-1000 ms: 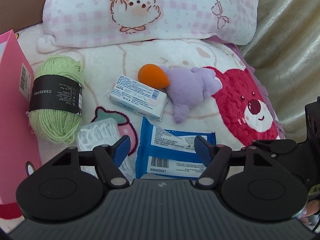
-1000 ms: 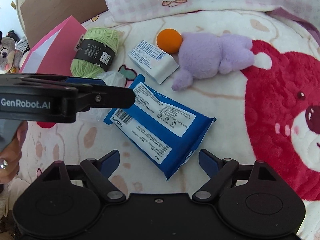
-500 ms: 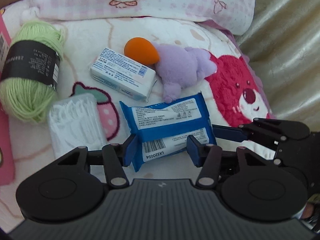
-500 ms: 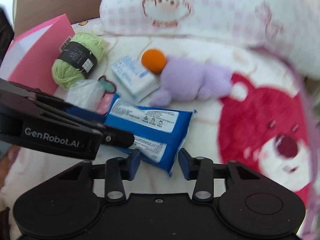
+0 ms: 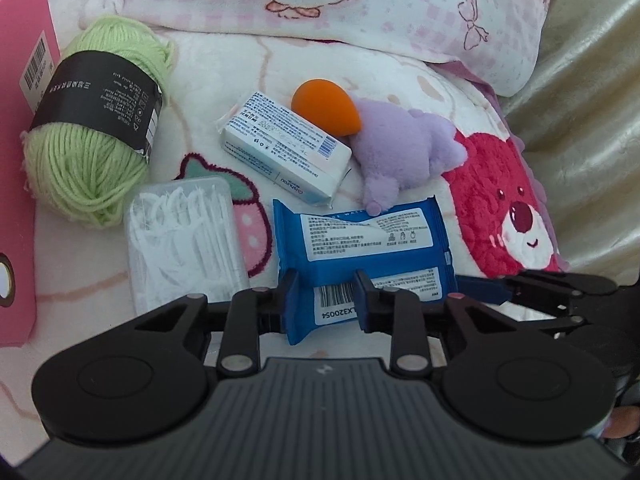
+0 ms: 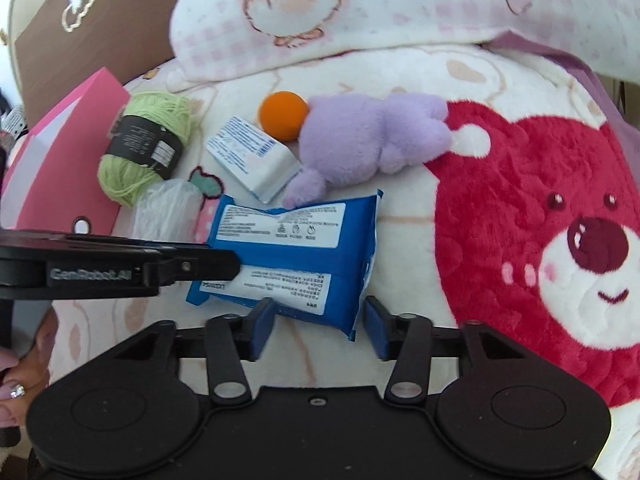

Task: Organize objects
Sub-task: 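Close the right gripper on the blue wet-wipe pack and lift it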

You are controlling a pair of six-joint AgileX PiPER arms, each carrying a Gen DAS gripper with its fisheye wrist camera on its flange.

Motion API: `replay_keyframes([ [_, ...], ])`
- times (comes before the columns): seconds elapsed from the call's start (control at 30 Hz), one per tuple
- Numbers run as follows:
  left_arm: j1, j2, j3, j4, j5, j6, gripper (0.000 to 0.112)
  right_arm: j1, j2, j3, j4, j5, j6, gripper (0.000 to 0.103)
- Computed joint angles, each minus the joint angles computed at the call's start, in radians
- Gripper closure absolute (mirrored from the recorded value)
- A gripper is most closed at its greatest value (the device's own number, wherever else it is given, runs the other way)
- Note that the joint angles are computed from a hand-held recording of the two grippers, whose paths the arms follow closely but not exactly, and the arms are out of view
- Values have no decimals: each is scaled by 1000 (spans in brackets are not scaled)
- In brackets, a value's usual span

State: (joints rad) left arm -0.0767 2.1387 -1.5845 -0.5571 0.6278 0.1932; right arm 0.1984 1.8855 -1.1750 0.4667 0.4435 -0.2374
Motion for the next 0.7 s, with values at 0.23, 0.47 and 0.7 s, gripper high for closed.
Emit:
replay_keyframes([
  [0.23,4,-1,33,-43,-50,-3,83,-49,-14,31,142,-65,-77,27],
  [0.47,-26,-17,68,6,-110,-28,83,-68,53,-23,175,-5,-55,52],
  [0.7,-44,-42,96,23,-109,-48,68,-8,45,-35,-73,-28,162,53],
])
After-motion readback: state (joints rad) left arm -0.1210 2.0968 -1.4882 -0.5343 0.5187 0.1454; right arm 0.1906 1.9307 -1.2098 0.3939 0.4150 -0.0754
